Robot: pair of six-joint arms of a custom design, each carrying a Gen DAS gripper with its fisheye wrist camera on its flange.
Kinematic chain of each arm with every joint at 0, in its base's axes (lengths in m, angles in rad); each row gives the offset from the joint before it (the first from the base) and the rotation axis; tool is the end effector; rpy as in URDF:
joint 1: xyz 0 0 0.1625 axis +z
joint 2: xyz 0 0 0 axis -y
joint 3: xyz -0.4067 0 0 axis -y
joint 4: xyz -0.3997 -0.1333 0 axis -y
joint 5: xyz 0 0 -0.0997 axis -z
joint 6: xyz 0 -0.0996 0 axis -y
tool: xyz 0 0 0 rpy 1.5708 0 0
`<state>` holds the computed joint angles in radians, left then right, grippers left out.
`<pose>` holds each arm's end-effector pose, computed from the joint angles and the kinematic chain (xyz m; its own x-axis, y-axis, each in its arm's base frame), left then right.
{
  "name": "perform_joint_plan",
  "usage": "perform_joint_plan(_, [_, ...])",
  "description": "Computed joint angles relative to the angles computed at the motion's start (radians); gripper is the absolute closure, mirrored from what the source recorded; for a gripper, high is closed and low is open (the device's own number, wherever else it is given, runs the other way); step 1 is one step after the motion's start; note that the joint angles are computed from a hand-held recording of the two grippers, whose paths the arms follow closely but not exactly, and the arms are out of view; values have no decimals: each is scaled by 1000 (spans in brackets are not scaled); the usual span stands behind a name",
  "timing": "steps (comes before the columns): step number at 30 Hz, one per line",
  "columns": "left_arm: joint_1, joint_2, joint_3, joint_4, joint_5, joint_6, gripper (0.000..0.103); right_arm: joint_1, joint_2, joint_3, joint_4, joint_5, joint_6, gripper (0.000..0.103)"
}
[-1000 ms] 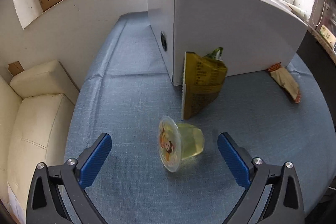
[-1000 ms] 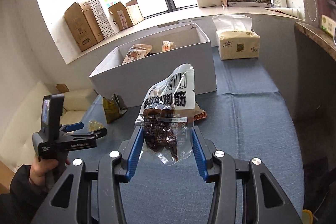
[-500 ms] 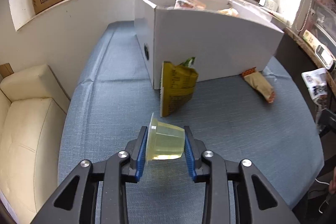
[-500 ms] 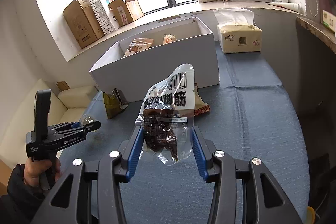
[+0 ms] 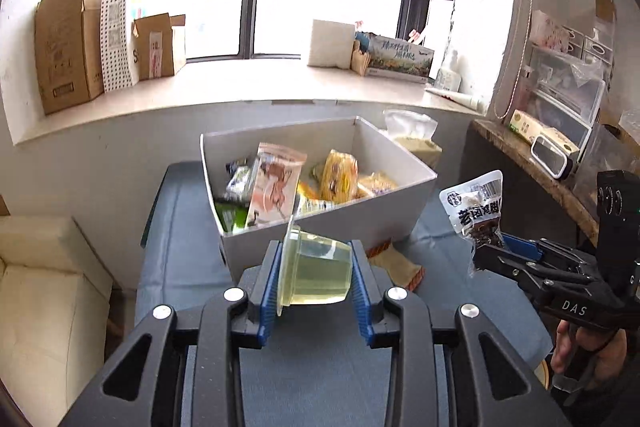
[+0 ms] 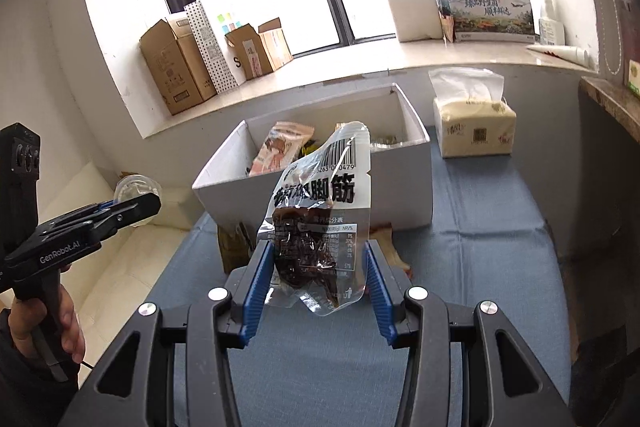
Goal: Organize snacks
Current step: 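Place the meat packet and jelly cup into the box, opening both tools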
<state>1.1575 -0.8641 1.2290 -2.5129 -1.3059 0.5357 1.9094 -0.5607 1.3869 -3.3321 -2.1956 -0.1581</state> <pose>-0.1647 -0.7724 0.3030 -0.6376 0.6125 -0.4672 0.7699 0.5288 -0.3573 0.3164 -0.6726 0.1171 -0.8788 0.0842 0.4697 -0.3398 0.5805 -0.7399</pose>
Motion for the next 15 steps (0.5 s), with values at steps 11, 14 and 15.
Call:
perform_joint_plan(11, [-24,445,-710,264,93,-23,67,-65,194,-577,381,14,-47,53])
perform_joint_plan(14, [-18,583,-936,382,131,-25,66,-91,262,-744,520,2,-36,53])
perform_joint_plan(15, [-20,620,-996,407,158,-26,62,-99,280,-785,549,0,-29,51])
